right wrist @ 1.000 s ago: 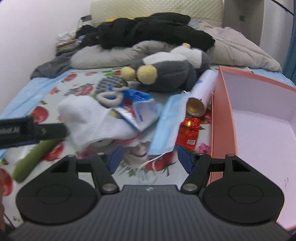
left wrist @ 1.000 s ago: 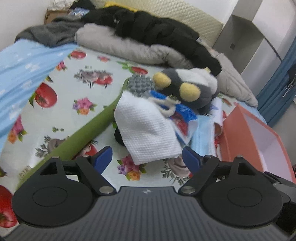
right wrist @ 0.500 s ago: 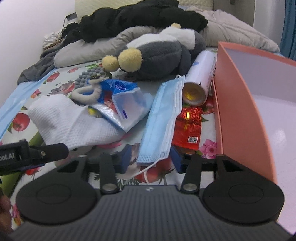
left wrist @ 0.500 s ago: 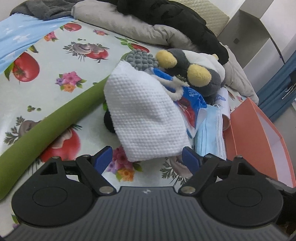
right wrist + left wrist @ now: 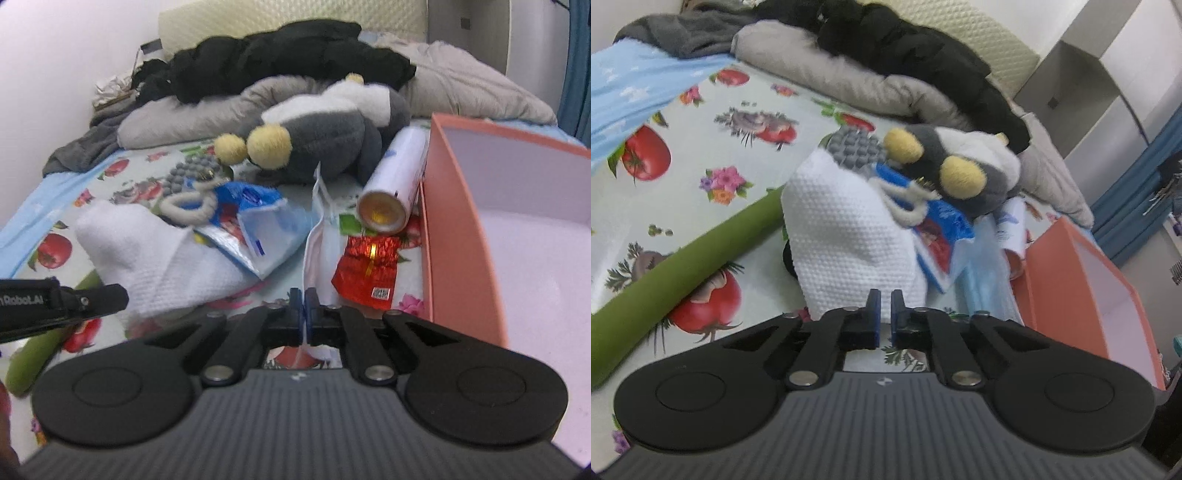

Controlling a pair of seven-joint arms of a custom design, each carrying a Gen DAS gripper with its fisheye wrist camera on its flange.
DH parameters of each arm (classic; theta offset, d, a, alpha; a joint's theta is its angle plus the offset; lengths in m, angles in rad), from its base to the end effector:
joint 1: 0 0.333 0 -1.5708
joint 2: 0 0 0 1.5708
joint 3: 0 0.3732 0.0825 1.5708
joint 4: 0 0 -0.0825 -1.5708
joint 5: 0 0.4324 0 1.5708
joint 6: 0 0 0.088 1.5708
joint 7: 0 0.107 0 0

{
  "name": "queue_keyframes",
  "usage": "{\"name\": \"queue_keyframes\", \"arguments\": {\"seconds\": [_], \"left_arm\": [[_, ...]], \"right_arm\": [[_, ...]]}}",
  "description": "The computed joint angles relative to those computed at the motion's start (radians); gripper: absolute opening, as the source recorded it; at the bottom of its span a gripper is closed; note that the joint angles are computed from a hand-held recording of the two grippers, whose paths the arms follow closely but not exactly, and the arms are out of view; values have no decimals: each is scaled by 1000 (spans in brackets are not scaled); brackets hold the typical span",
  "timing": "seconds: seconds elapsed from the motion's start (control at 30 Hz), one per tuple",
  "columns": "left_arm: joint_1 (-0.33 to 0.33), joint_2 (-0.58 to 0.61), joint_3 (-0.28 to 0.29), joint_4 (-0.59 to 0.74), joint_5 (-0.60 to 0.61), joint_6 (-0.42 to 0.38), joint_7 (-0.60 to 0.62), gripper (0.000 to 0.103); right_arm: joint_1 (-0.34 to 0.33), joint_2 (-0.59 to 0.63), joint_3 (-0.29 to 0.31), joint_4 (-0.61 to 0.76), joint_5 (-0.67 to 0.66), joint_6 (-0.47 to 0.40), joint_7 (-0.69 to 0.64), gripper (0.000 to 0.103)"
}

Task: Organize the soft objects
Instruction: 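Close the left tool on the white towel while the right tool grasps the blue mask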

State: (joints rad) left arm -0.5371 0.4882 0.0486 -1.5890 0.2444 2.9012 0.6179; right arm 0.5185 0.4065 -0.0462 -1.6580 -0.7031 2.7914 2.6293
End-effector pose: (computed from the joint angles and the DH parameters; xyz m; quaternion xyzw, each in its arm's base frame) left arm 0.6989 -0.3967 0.4767 -0.7181 0.5656 -0.3906 0.1087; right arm 0.6738 0.3839 0.4796 -0.6470 0.6457 -0.2394 0.3273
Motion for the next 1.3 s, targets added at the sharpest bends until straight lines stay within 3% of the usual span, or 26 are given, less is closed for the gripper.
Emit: {"name": "queue_keyframes", "arguments": {"seconds": [0.23, 0.33, 0.5, 0.57, 0.63, 0.67, 0.73, 0.8, 0.83, 0.97, 1.1, 1.17, 1.3], "left_arm": [[-90, -96, 103, -103, 155, 38, -130, 4], [-26, -119, 35, -146, 117, 69, -122, 4], [5, -129, 0, -170, 99, 73, -100, 5], [15, -119, -13, -158, 85, 64, -73, 15], [23, -103, -23, -137, 70, 47, -50, 42], [21, -92, -22, -124, 66, 41, -47, 46], [9, -72, -7, -102, 67, 42, -55, 49], [20, -45, -23, -69, 46, 37, -26, 53], [22, -30, -27, -49, 35, 29, -13, 54], [21, 35, -35, 39, 5, -14, 38, 54], [-28, 84, 22, 118, 46, -102, 8, 54], [-19, 95, 15, 130, 54, -107, 4, 49], [-15, 96, 13, 127, 69, -101, -4, 27]], "right_arm": [[23, -85, -7, -73, -91, 9, 61, 4], [14, -116, 21, -108, -100, 0, 46, 4], [-17, -162, 85, -181, -39, -27, -60, 4], [-35, -165, 115, -197, 29, -38, -135, 6], [-66, -161, 149, -209, 141, -28, -230, 7], [-76, -155, 161, -208, 193, -28, -268, 8], [-70, -143, 152, -202, 224, -29, -282, 22], [-47, -134, 124, -197, 194, -17, -253, 55], [-35, -127, 108, -192, 168, -9, -233, 59], [-45, -83, 111, -147, 175, -16, -289, 59], [-72, -32, 137, -104, 263, -29, -391, 59], [-64, -14, 130, -90, 274, -38, -413, 59], [-22, 1, 88, -82, 204, -18, -421, 55]]}}
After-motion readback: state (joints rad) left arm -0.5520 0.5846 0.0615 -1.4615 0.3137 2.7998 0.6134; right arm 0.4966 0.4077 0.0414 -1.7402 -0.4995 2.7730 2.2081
